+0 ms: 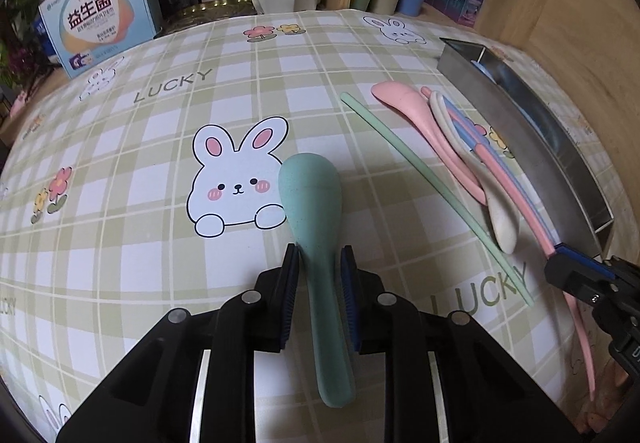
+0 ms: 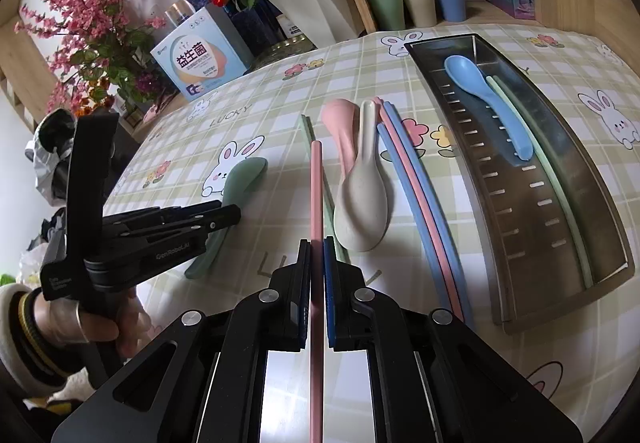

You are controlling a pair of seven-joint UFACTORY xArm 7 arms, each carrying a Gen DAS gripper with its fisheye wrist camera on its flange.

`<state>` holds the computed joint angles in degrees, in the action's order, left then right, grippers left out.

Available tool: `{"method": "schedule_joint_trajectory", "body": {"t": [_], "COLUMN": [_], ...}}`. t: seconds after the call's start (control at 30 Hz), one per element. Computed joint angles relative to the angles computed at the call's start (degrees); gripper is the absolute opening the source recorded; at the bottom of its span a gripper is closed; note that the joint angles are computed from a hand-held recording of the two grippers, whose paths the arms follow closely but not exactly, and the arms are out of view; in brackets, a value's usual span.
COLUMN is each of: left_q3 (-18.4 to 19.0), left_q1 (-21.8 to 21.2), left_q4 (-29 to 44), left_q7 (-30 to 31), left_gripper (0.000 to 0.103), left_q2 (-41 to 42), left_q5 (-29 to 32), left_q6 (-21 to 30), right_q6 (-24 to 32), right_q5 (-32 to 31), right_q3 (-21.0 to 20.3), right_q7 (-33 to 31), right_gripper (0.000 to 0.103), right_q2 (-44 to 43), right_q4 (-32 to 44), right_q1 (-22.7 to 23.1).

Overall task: Organize utensils
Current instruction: 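Carry the pink chopstick over the steel tray with the right tool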

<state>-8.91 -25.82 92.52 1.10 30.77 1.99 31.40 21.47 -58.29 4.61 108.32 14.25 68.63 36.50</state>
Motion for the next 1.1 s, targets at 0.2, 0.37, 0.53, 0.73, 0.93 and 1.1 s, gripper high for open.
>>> {"method": "schedule_joint_trajectory", "body": {"t": [0.2, 0.37, 0.53, 0.73, 0.93, 1.1], "left_q3": [-2.5, -4.7, -6.5, -7.7, -7.8, -7.3], "left_q1": [3.4, 5.5, 6.2, 5.5, 4.8, 4.1], "left_q4": [0.7, -3.4, -5.8, -5.2, -3.1, -1.4], "left_q7": [2.0, 6.1, 10.5, 14.5, 16.1, 15.5], "left_gripper": [0.016, 0.016, 0.016, 0.016, 0.016, 0.016], "left_q2": [0.1, -3.2, -6.1, -7.4, -7.1, -6.1], "left_q5": [-6.1, -10.6, -14.7, -18.0, -20.3, -20.7], "left_q6": [1.7, -1.4, -3.5, -4.0, -2.6, -2.6], "right_q6": [0.9, 2.3, 3.6, 4.9, 4.7, 4.2], "right_q5": [-1.6, -3.1, -4.1, -5.6, -5.0, -2.2], "right_q3": [0.2, 1.2, 2.3, 3.4, 4.5, 4.9], "right_q7": [2.2, 4.3, 5.6, 7.5, 6.2, -1.1], "right_gripper": [0.006, 0.006, 0.006, 0.006, 0.006, 0.006], "right_q2": [-1.7, -3.3, -4.7, -7.4, -11.7, -14.9], "right_q4": [-1.5, -2.8, -3.8, -5.8, -8.9, -10.2], "right_q1": [0.1, -0.7, -1.8, -3.5, -7.6, -12.4]}}
